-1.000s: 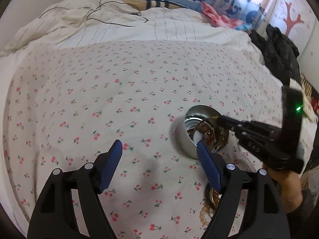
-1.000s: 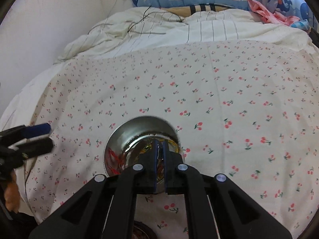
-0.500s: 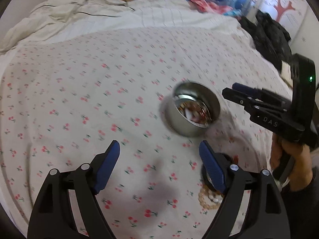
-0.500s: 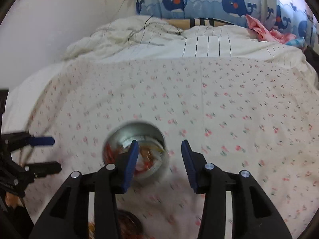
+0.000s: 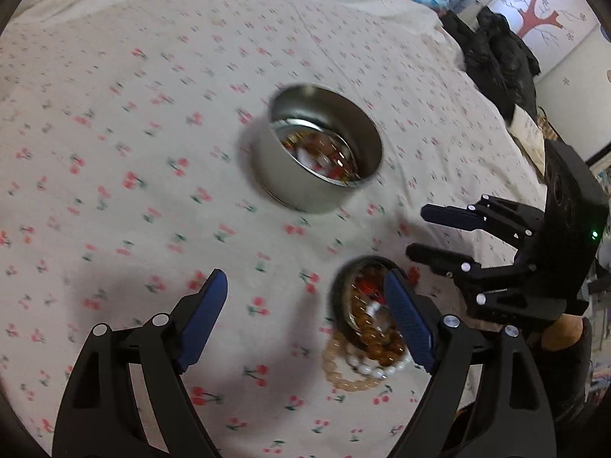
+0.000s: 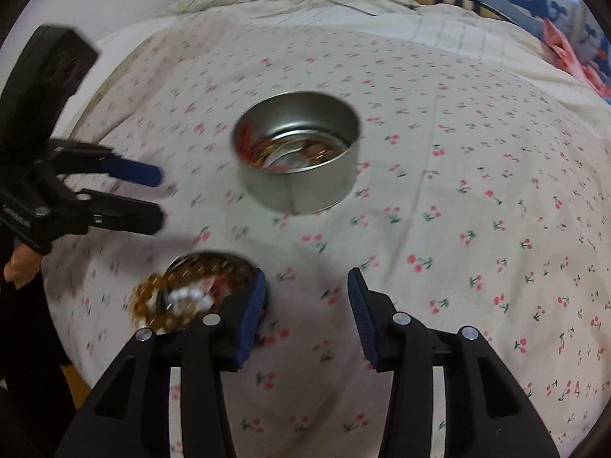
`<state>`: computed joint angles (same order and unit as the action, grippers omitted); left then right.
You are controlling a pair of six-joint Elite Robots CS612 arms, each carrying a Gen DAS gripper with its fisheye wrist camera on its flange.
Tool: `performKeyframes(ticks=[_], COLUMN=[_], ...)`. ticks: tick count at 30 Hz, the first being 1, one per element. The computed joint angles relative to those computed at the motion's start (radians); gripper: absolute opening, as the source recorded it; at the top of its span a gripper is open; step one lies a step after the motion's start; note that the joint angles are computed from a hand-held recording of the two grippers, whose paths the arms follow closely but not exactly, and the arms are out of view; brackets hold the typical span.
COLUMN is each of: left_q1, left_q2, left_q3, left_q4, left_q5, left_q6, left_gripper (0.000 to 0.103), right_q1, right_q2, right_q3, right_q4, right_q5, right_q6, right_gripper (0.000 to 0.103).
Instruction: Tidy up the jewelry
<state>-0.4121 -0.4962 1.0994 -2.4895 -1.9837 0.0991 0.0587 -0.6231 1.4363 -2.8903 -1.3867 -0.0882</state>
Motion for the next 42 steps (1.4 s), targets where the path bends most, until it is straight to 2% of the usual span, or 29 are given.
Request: performKeyframes(ticks=[4, 8, 10, 12, 16, 17, 19, 20, 21, 22, 25, 29, 34, 38, 42], left_q1=[-0.009, -0.007, -0.003, -0.001, 0.003, 0.003, 0.003, 0.004, 0.005, 0.007, 0.011, 0.013, 0.006, -0.005, -0.012], left_q2=[-0.008, -0.010, -0.010, -0.011, -0.020, -0.021, -0.024, -0.024, -0.024, -0.023, -0.019, -0.016, -0.015, -0.014, -0.005], left_q3=[0.018, 0.023, 0.025, 0.027, 0.045, 0.047, 0.052, 0.053, 0.053, 0.051, 0.045, 0.041, 0.040, 0.042, 0.036], left_q4=[-0.009, -0.022, -0.027, -0.031, -0.042, -0.044, -0.049, -0.051, -0.053, -0.054, -0.060, -0.063, -0.038, -0.027, -0.028], left_q5=[0.023, 0.036, 0.032, 0.036, 0.037, 0.038, 0.040, 0.044, 0.045, 0.043, 0.043, 0.043, 0.035, 0.032, 0.027], left_q6=[0.010, -0.020, -0.038, -0.043, -0.048, -0.048, -0.048, -0.050, -0.054, -0.062, -0.085, -0.099, -0.063, -0.032, -0.034], left_gripper=[0.080, 0.080, 0.080, 0.080, 0.081, 0.081, 0.081, 0.081, 0.081, 0.082, 0.082, 0.082, 0.083, 0.083, 0.083], right_q1=[0.004, 0.010, 0.021, 0.040, 0.063, 0.066, 0.064, 0.059, 0.053, 0.047, 0.032, 0.020, -0.005, -0.038, -0.062], right_q2=[-0.010, -0.026, -0.031, -0.030, -0.011, -0.007, -0.003, -0.004, -0.005, -0.005, -0.004, -0.003, -0.005, -0.003, -0.003], right_q3=[0.020, 0.060, 0.073, 0.074, 0.059, 0.057, 0.053, 0.052, 0.054, 0.053, 0.051, 0.047, 0.055, 0.065, 0.084], right_q4=[-0.002, -0.081, -0.102, -0.095, -0.093, -0.100, -0.107, -0.109, -0.113, -0.113, -0.133, -0.154, -0.183, -0.255, -0.329], right_q5=[0.063, 0.201, 0.234, 0.206, 0.109, 0.091, 0.078, 0.086, 0.100, 0.106, 0.123, 0.101, 0.143, 0.207, 0.185], right_q6=[-0.069, -0.180, -0.238, -0.291, -0.293, -0.285, -0.257, -0.242, -0.224, -0.213, -0.154, -0.076, 0.041, 0.179, 0.336], right_gripper=[0.044, 0.044, 0.045, 0.045, 0.044, 0.042, 0.027, 0.025, 0.015, 0.012, 0.012, 0.012, 0.012, 0.012, 0.012])
